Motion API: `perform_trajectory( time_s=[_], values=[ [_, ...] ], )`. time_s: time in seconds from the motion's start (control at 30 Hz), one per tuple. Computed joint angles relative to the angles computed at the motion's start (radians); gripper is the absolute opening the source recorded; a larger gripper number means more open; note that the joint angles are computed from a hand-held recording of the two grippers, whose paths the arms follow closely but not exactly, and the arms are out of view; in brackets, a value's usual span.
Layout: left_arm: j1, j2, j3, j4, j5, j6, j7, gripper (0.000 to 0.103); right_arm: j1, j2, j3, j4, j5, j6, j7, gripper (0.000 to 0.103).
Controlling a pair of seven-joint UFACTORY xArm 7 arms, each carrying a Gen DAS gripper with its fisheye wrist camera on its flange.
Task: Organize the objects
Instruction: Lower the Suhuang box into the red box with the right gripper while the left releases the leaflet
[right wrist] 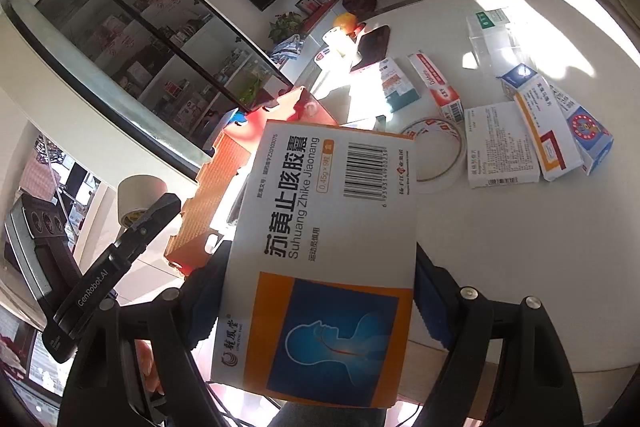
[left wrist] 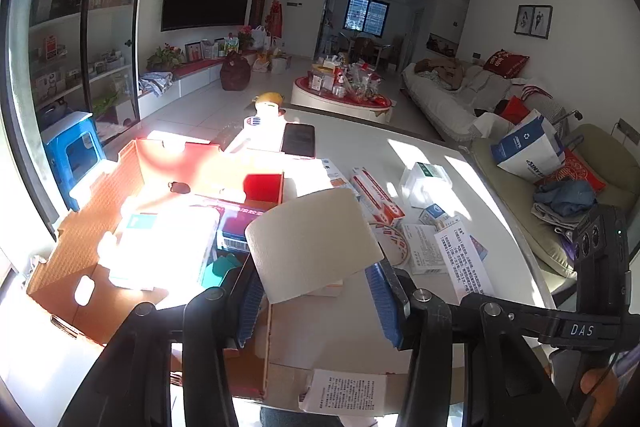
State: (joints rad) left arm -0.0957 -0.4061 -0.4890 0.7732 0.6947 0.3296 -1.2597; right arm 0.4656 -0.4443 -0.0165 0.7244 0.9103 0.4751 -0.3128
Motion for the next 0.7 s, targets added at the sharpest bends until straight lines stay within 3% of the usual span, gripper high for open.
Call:
perform_trajectory(
  time_s=[0.1, 0.23, 0.4, 0.47, 0.5, 0.53, 0.6, 0.7],
  values=[
    [0.026, -0.079, 0.045, -0.059, -0.014, 0.039, 0.006, 0.053, 0.051, 0.133, 0.011, 0.147, 0.055, 0.015, -0.067, 0.082],
    [0.077, -0.115, 0.085, -0.108, -0.041, 0.066, 0.023, 0.053, 0.037, 0.306, 0.084, 0.338, 0.044, 0.041, -0.079, 0.082],
    [0.155, -0.062, 0.103, -0.125, -0.053, 0.044, -0.012, 0.053, 0.002, 0.501, 0.182, 0.544, -0.129, 0.054, 0.013, 0.082],
    [0.168, -0.017, 0.114, -0.118, -0.051, 0.028, -0.015, 0.053, -0.012, 0.573, 0.205, 0.620, -0.213, 0.107, 0.054, 0.083],
    [0.157, 0.011, 0.131, -0.106, -0.066, 0.036, 0.006, 0.059, -0.014, 0.600, 0.209, 0.649, -0.279, 0.133, 0.106, 0.083],
    [0.140, 0.039, 0.155, -0.095, -0.084, 0.037, 0.034, 0.064, -0.007, 0.610, 0.198, 0.656, -0.316, 0.142, 0.140, 0.083],
    [0.134, 0.072, 0.166, -0.079, -0.077, 0.048, 0.037, 0.082, -0.057, 0.587, 0.236, 0.618, -0.276, 0.130, 0.102, 0.083],
    [0.114, 0.096, 0.183, -0.070, -0.054, 0.049, 0.035, 0.085, -0.099, 0.509, 0.236, 0.523, -0.203, 0.097, 0.027, 0.085]
  ],
)
